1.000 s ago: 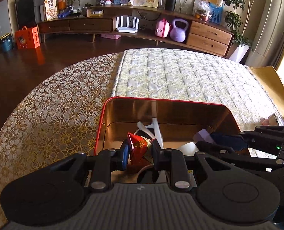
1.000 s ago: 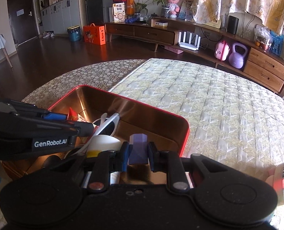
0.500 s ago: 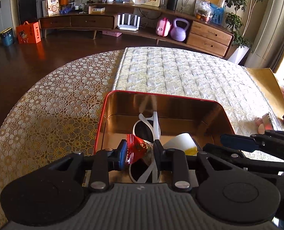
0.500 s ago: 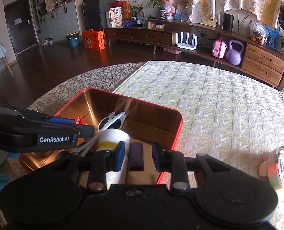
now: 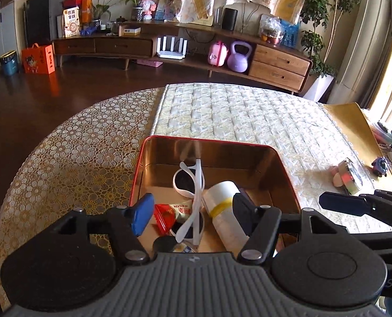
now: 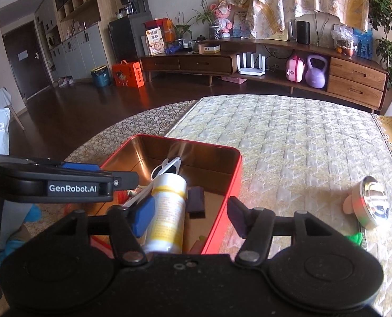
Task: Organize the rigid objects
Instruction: 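Drop the snack packet into the red tin with the left tool while the right tool releases the block, then withdraw both open tools toward the silver round tin and plush toy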
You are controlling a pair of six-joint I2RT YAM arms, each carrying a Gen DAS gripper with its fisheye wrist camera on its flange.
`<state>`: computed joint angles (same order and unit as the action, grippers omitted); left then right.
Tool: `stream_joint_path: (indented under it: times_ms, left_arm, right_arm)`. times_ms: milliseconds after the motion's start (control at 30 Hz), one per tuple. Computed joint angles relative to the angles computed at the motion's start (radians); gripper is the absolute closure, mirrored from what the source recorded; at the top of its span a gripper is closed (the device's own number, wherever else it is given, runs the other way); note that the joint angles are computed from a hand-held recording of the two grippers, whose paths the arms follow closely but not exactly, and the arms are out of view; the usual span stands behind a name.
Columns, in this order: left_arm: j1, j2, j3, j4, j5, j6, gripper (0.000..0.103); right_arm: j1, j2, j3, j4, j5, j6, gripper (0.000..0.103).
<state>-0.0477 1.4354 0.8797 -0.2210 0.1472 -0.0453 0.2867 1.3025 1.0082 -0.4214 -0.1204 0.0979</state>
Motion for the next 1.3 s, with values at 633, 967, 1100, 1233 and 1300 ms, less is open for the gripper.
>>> stream_joint_path:
  times_ms: [633, 967, 1100, 1233, 1300]
  left_arm:
    - [-0.179, -0.223, -0.07, -0.114, -0.027, -0.053, 0.028]
    - [-0.332, -0.233, -0.072, -0.087, -0.054, -0.133, 0.02]
    - [-0.43, -0.196, -0.041, -0.076, -0.115, -0.163, 0.02]
    - [-0.523, -0.137, -0.001, -0.052, -0.182, -0.179, 0.019]
    - [-0.552, -0.101, 0.026, -0.046, -0.18, -0.187, 0.019]
  right_arm:
    - [-0.158, -0.358, -0.144, -0.13, -0.07, -0.047, 0.004]
    - [-0.504, -0.447, -0.185, -0.231, -0.256, -0.209, 0.001]
    - [-0.69, -0.435, -0.183, -0.262, -0.348, -0.313, 0.001]
    - [-0.832, -0.392, -0.173, -0.264, -0.411, -0.392, 0.001]
    - [-0.901, -0.353, -0.162, -0.257, -0.447, -0.434, 0.001]
